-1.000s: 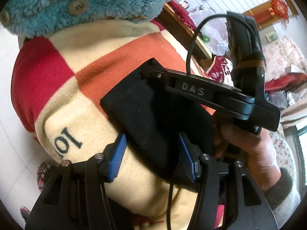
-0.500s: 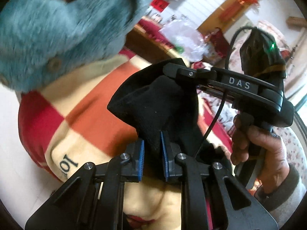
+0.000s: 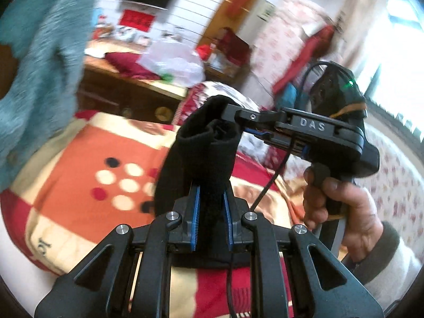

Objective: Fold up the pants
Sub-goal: 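Lower the folded pants onto the blanket and open both grippers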

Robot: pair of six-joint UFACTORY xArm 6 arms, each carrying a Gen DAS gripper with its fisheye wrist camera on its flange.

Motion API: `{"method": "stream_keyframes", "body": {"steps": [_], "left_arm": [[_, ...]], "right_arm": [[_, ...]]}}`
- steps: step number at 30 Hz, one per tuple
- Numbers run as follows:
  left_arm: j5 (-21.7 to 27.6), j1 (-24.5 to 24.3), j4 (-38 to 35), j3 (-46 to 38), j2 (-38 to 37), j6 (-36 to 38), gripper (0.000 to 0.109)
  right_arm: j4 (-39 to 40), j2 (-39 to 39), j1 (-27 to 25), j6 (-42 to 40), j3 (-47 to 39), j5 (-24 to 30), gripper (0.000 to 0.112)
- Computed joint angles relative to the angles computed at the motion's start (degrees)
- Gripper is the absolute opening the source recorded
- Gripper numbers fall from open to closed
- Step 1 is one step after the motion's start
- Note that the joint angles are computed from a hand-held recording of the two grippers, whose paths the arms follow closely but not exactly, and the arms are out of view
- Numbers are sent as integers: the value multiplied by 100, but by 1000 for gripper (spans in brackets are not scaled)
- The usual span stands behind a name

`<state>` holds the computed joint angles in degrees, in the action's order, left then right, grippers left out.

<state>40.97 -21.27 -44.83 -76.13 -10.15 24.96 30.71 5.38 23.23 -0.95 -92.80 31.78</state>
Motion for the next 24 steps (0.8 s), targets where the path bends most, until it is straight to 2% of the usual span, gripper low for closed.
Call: {"method": "stream_keyframes", "body": {"steps": [4,9,14,17,20,23,24], "left_arm": [[114,-448,182,69,54,66,14],[71,-1015,782,308,248,-5,14],[383,-1199,1057,306,514,-50,15],[668,-1142,1084,261,446,2,19],[1323,-903,692,103,275,326,34],[1569,-721,461,78,7,613,34],[1571,-698,467,21,17,666,34]], "right_arm": [[427,-1060,-247,-28,1491,-511,11],[606,-2035,-594,252,3093,-788,11],[-292,-2470,-1009,1427,4094,-516,11],[-494,-2789,-1152,1902,4507,-554,13],[-570,-3168,-1213,2194,4739,-524,25],[-337,-3580,-1113,2197,4935,-640,39],[-285,-3689,-1038,2208,4972,-674,50]]}}
